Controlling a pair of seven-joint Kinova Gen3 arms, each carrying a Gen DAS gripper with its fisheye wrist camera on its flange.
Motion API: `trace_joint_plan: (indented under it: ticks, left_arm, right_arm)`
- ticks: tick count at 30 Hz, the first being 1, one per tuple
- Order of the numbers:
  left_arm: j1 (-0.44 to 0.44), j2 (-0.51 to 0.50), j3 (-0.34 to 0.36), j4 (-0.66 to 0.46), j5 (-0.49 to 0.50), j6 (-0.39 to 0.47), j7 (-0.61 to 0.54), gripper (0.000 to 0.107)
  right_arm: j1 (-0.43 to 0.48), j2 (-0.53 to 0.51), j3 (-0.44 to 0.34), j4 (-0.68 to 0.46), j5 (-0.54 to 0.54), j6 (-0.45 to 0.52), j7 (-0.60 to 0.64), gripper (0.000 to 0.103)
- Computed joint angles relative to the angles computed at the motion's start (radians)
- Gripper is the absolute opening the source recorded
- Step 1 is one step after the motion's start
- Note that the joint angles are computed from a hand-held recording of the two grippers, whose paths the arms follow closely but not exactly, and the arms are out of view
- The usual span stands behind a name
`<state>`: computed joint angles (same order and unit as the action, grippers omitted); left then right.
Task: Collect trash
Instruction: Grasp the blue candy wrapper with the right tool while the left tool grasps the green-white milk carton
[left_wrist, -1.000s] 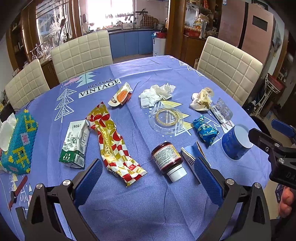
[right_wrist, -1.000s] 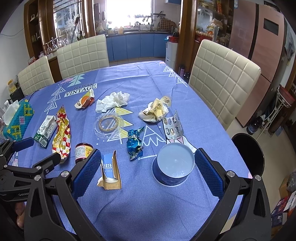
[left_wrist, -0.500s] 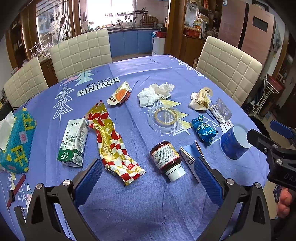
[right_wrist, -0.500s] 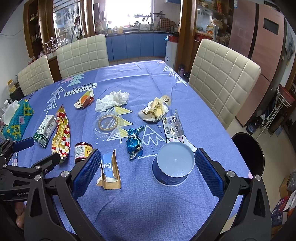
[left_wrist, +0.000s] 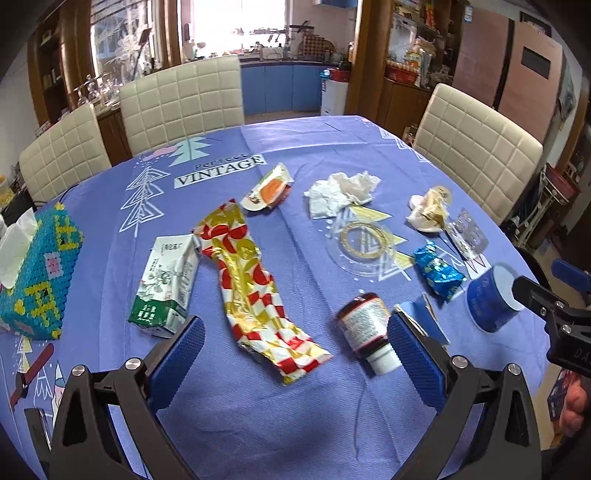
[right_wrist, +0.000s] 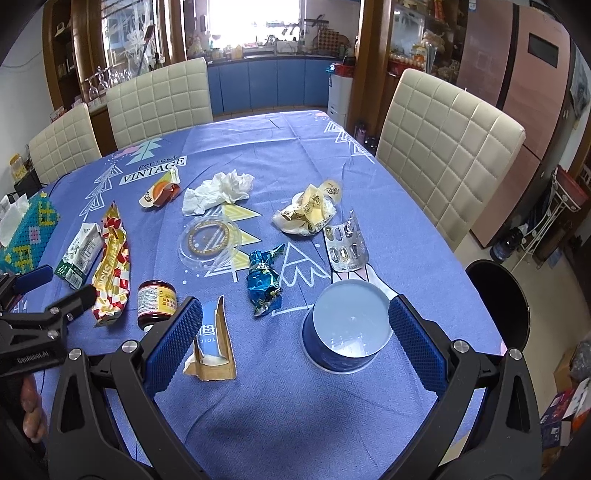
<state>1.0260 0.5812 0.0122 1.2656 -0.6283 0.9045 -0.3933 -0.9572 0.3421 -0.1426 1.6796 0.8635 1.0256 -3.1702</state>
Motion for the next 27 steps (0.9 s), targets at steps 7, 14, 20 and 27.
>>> trace_joint_plan:
  ticks: [7, 14, 20, 27]
  left_arm:
    - [0.006, 0.013, -0.035, 0.032, -0.065, 0.049, 0.057, 0.097]
    - [-0.039, 0.01, -0.037, 0.085, -0.099, 0.063, 0.072, 0.097]
    - [-0.104, 0.023, -0.019, 0.097, -0.066, 0.05, 0.036, 0.097]
    - [-0.163, 0.049, -0.009, 0.091, -0.009, 0.004, -0.05, 0.097]
  right_arm:
    - [-0.014, 0.043, 0.012, -0.016, 0.037, -0.005, 0.014, 0.099]
    - [-0.019, 0.081, 0.026, -0.038, 0.063, -0.077, 0.072, 0.099]
    - [-0.028, 0.14, 0.049, -0.115, 0.023, -0.087, 0.173, 0.099]
    - [-0.034, 0.196, 0.097, -0.192, -0.033, -0.048, 0.242, 0.099]
